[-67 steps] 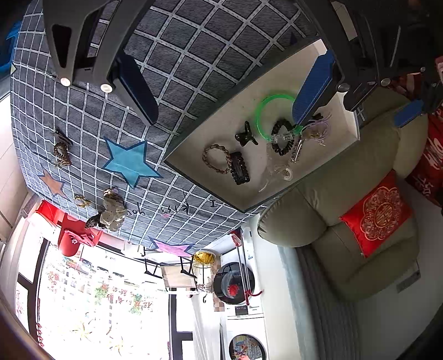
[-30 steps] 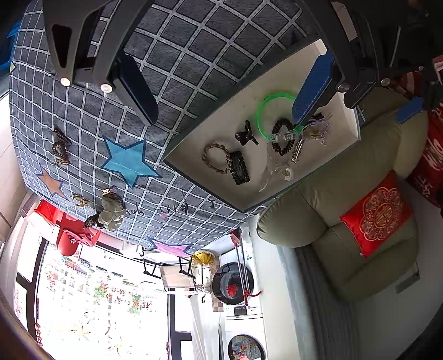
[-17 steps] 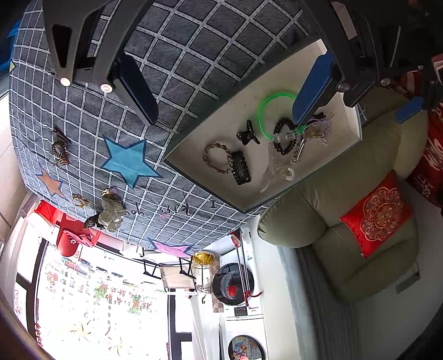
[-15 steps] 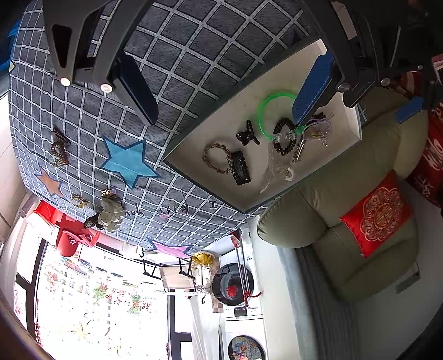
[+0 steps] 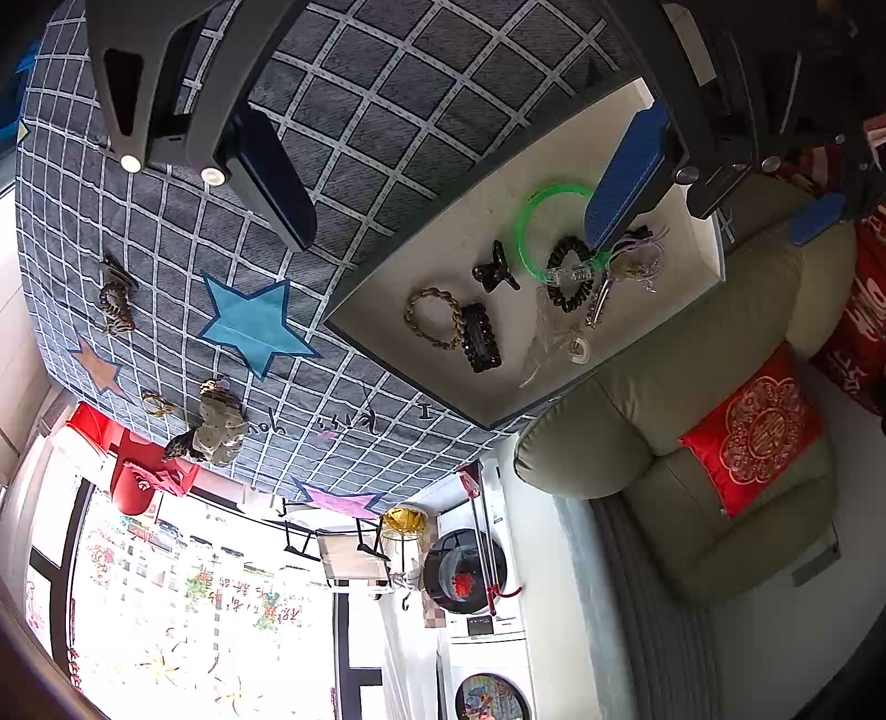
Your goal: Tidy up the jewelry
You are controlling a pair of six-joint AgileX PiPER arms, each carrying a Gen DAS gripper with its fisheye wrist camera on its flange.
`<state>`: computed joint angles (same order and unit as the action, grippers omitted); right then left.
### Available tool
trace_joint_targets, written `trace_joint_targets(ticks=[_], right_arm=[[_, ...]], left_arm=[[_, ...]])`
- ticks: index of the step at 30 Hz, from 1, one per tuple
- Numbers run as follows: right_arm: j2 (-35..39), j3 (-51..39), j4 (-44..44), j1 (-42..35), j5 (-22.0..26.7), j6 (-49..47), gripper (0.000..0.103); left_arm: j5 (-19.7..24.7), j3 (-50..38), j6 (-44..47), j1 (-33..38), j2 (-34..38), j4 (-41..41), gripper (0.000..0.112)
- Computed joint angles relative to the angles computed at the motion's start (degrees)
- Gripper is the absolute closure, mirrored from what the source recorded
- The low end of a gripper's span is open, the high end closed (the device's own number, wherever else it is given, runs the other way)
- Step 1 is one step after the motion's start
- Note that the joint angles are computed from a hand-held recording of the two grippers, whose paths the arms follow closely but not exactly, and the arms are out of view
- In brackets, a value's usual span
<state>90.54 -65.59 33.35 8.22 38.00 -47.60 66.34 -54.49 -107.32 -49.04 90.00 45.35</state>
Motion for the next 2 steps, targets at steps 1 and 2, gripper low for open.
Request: trace_joint_targets(ticks=[1, 2], right_arm=[[0.03, -0.16, -0.04, -0.12, 0.17, 0.03, 0.005], [0.31, -0.07, 0.19, 0.00, -0.12, -0.22, 0.005]], left_arm=[[0.03, -0.03, 0.08, 0.02, 0.04, -0.03, 0.010], [0.06, -0.05, 0.08, 0.02, 0.01, -0.07, 0.010]])
